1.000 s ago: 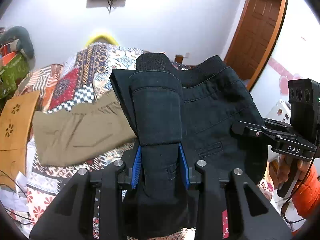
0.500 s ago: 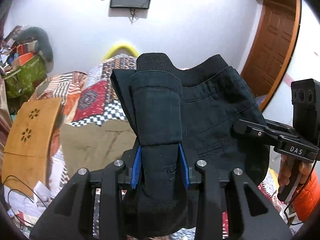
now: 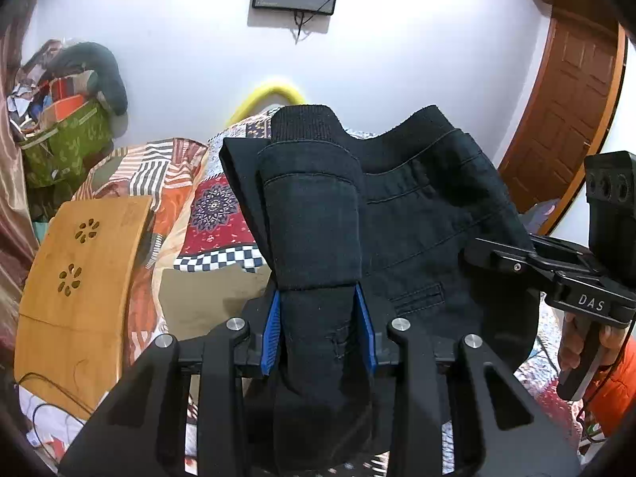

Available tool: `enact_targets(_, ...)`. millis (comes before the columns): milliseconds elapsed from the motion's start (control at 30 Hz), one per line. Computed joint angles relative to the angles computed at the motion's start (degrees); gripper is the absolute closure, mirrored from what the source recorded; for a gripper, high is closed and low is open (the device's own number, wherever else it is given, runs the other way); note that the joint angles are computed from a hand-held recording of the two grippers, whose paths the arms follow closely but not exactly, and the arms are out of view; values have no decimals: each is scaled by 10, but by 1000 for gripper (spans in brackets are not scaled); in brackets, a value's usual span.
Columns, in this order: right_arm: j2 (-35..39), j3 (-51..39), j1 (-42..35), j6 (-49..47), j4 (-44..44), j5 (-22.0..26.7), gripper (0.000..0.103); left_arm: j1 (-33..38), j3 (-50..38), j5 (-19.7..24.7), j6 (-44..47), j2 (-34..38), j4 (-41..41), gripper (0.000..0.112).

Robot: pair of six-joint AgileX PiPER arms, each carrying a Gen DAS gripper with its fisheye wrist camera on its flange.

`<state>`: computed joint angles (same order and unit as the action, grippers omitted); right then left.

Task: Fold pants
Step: 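Lay the folded black pants onto the khaki pants and open both grippers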

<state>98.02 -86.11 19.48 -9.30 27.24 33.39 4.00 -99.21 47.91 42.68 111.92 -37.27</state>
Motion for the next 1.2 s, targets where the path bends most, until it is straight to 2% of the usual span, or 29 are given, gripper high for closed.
enact_targets(233,99,-88,4,20,-22,16,78,0,-168,46,-60,144,41,79)
enact_targets(400,170,-142,-8,23,-18,48,78,-7,-340,113,-124,279,84,79)
enact_targets(567,226,-171,-14,50,-51,62,74,-8,-456,156,-178,373,98,78)
enact_targets(633,238,-174,-19,55,-53,65,72,-10,-467,154,-189,386,106,76)
enact_targets(733,222,-143,-25,24,-28,49,69,-9,-445,139,-185,381,107,72)
enact_targets(833,202,-130,-19,38,-61,53,66,-5,-402,115,-181,356,110,72)
enact_targets(933,175,-103,-14,46,-88,49,65,-1,-305,66,-151,289,105,72)
enact_targets(1200,96,-59,-10,75,-120,46,65,7,-101,-28,-70,114,54,72)
